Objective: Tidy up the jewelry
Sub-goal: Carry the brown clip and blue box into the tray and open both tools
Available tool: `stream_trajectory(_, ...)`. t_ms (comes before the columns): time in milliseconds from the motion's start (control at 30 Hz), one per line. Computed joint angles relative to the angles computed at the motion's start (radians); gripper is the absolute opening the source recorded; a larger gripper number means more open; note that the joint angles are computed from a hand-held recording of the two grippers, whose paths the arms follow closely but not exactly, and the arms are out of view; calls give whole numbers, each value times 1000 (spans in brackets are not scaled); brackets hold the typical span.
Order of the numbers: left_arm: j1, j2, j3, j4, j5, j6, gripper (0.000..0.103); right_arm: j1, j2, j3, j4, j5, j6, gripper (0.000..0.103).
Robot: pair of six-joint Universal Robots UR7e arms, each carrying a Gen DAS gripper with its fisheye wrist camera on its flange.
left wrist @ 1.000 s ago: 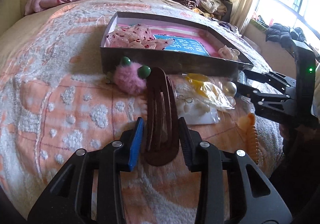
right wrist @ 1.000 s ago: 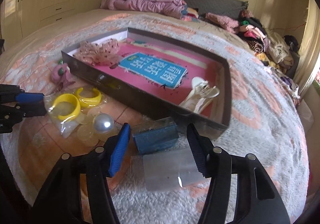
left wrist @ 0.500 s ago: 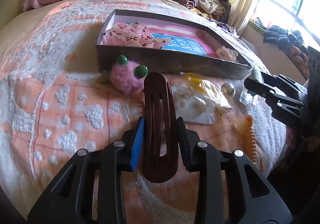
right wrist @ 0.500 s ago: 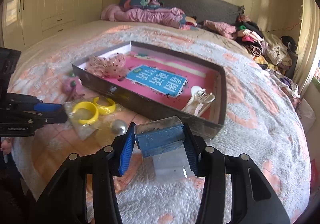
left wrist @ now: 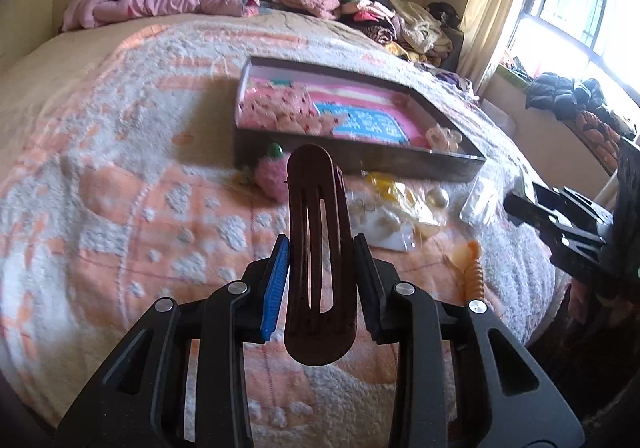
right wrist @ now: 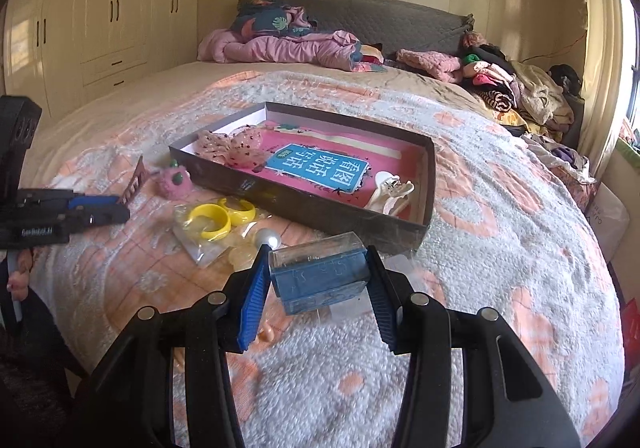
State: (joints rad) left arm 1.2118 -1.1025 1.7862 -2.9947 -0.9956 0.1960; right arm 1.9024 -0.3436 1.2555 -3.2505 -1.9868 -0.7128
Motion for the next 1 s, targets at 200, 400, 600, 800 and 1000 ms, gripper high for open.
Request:
stream_trajectory(200,-14,11,-32,-24,2,38,25,8,-8,4,-27,-4,9,44)
stream_trajectory(400,-14,47,-102,-17,-32,67,25,11,-9,-24,-30,-2,5,44)
stream_trajectory(600,-11,108,-197,15,-56,93,25,12,5,-79,-14,-9,-7,44)
stream_trajectory(800,-10,175,-309,68,-75,131,25,11,38,-167,4,-20,-30,44)
stream_trajectory(1000,-7,238,-414,116,-92,163,25,10,78,-274,52,-23,-46,44)
